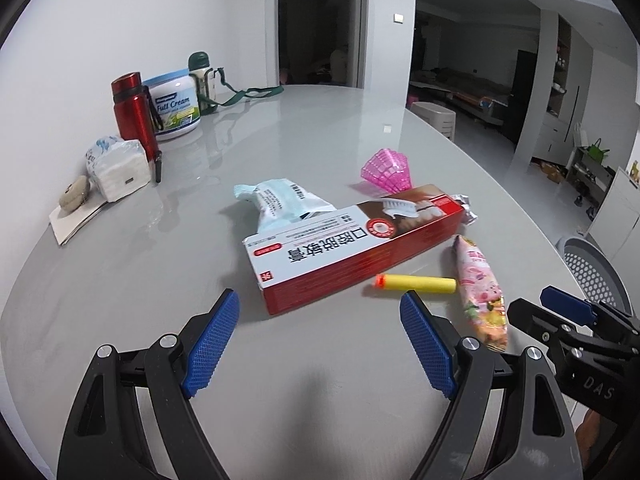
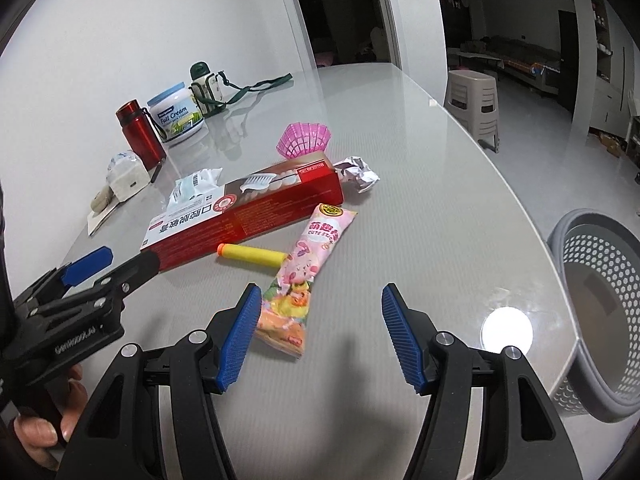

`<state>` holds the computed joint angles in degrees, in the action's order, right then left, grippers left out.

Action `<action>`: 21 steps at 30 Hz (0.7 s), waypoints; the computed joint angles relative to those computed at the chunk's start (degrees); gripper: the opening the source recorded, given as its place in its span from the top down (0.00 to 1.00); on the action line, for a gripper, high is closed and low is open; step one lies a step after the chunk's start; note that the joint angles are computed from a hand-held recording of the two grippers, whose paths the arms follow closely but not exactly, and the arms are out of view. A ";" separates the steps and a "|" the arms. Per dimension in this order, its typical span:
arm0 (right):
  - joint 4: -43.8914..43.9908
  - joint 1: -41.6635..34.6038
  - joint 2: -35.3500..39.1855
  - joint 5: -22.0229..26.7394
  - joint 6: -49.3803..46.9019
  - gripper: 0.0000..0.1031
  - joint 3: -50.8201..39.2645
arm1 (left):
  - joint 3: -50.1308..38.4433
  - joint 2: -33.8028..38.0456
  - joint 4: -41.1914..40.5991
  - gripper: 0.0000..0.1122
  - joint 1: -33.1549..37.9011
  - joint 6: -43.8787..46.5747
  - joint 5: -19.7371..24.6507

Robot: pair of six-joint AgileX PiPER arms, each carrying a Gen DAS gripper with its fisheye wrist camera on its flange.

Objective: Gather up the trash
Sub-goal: 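Move both open tools back over the table toward the snack wrapper, then grasp the pink Cute Stick snack wrapper with the right tool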

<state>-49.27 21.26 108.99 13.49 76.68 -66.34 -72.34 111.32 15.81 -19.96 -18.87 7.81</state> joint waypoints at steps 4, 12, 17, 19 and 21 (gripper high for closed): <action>12.92 -0.46 3.04 1.87 -12.89 0.42 -4.99 | -1.05 1.13 -10.54 0.28 1.13 9.57 0.31; 21.20 -0.42 8.62 6.72 -22.01 0.42 -13.40 | -1.62 1.80 -4.26 0.28 1.07 3.26 0.36; 21.99 -0.34 10.35 8.63 -23.21 0.42 -15.87 | -1.91 2.18 -6.37 0.28 1.45 5.19 0.74; 23.47 -0.41 10.99 9.59 -25.01 0.42 -16.91 | -2.04 2.31 -7.30 0.28 1.51 6.10 0.90; 24.82 -0.41 11.74 10.49 -26.58 0.42 -18.05 | -2.16 2.38 -7.53 0.28 1.50 6.28 1.04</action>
<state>-24.45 20.85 120.73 23.98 50.10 -84.39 -74.50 113.70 8.28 -18.46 -12.59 8.85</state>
